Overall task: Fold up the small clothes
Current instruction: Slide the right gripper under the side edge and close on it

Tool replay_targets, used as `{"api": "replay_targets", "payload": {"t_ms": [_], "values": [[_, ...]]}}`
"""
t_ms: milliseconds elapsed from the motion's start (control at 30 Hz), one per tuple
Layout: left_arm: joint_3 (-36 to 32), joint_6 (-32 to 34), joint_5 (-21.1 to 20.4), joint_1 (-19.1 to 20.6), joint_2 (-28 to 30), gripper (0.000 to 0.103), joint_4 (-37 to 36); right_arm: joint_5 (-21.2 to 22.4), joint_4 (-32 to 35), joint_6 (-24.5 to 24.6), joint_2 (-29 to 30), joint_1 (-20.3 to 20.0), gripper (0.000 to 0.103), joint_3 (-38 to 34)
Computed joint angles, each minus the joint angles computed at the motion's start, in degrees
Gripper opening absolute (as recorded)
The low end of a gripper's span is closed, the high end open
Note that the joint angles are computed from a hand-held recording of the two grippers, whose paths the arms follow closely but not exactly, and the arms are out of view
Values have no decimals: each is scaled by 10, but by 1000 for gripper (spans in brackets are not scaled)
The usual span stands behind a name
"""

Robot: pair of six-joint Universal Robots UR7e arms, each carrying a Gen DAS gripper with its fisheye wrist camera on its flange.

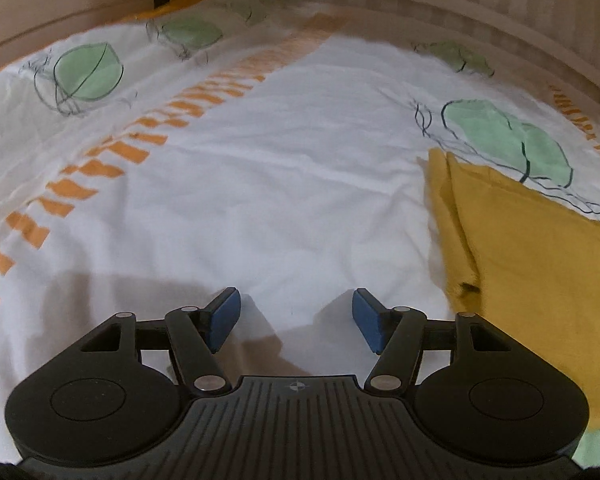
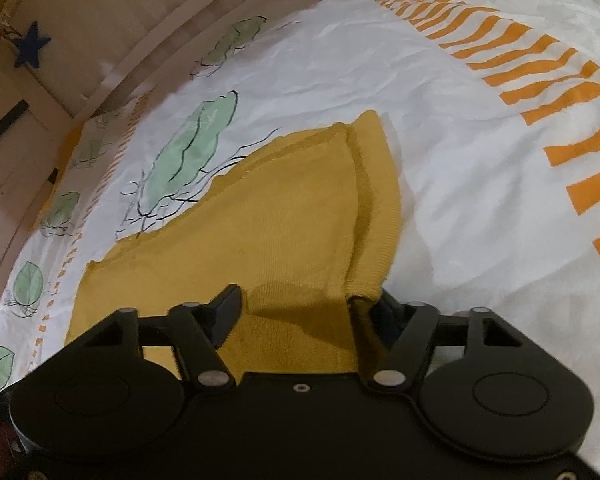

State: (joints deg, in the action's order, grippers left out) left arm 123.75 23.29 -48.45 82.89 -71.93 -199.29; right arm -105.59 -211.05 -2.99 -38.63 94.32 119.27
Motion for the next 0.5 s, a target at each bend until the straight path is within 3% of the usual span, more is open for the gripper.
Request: {"api": "replay_targets", "payload": {"t_ms": [67,167,367,500], "values": [[2,33,-26,13,16,69,-53,-22,1,4,0,5,41,-2],[2,40,-48,21,24,73,-77,-26,-3,17,-3,7,28,1],[0,47,-59,26,34,75,-98,-85,10,20,6,51,23,-24],[-1,42,-72,32,32,76,-95,-90,26,14,8,83,23,-47]]}}
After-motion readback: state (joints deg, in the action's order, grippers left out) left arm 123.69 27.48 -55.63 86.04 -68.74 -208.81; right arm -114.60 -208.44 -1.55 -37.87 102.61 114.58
